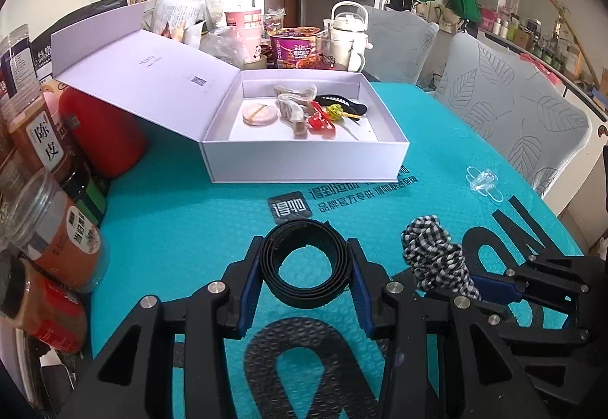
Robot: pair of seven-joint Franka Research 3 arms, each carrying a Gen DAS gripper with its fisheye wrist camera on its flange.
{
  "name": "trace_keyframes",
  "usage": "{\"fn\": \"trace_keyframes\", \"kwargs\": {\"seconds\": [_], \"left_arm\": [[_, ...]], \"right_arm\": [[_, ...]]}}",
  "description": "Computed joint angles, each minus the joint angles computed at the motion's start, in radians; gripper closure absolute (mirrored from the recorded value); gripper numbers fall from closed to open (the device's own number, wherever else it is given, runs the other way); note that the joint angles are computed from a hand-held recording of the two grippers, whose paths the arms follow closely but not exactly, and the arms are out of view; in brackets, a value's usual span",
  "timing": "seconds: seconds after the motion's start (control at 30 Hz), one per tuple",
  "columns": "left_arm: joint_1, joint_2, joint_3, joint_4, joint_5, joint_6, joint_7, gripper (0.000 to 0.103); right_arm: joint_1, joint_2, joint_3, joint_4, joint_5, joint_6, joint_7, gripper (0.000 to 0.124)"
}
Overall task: Organize rigid objects
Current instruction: 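Carry black hair tie in left gripper to box while right gripper carries scrunchie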
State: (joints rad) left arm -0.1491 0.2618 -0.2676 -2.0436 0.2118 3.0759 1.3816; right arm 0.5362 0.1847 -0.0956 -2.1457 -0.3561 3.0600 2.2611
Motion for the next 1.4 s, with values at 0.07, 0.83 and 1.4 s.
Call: {"fn": "trace_keyframes", "kwargs": {"seconds": [0.07, 0.83, 1.4], "left_arm": [[0.015, 0.004, -0.012, 0.010, -0.011, -0.005, 0.016, 0.062], [0.040, 0.109, -0.043, 0.234, -0.048, -0.054, 0.129, 0.062], [-0.012, 0.285, -0.032, 0.550, -0.048, -0.139, 0.203, 0.062]], "right_arm": [[-0.018, 0.014, 0.026, 0.020, 0.036, -0.006, -0.036, 0.105], [-0.049, 0.102, 0.035, 0.250, 0.190, -0.091, -0.300, 0.105], [-0.087, 0.165, 0.006, 0.414, 0.181, -0.137, -0.335, 0.105]]}}
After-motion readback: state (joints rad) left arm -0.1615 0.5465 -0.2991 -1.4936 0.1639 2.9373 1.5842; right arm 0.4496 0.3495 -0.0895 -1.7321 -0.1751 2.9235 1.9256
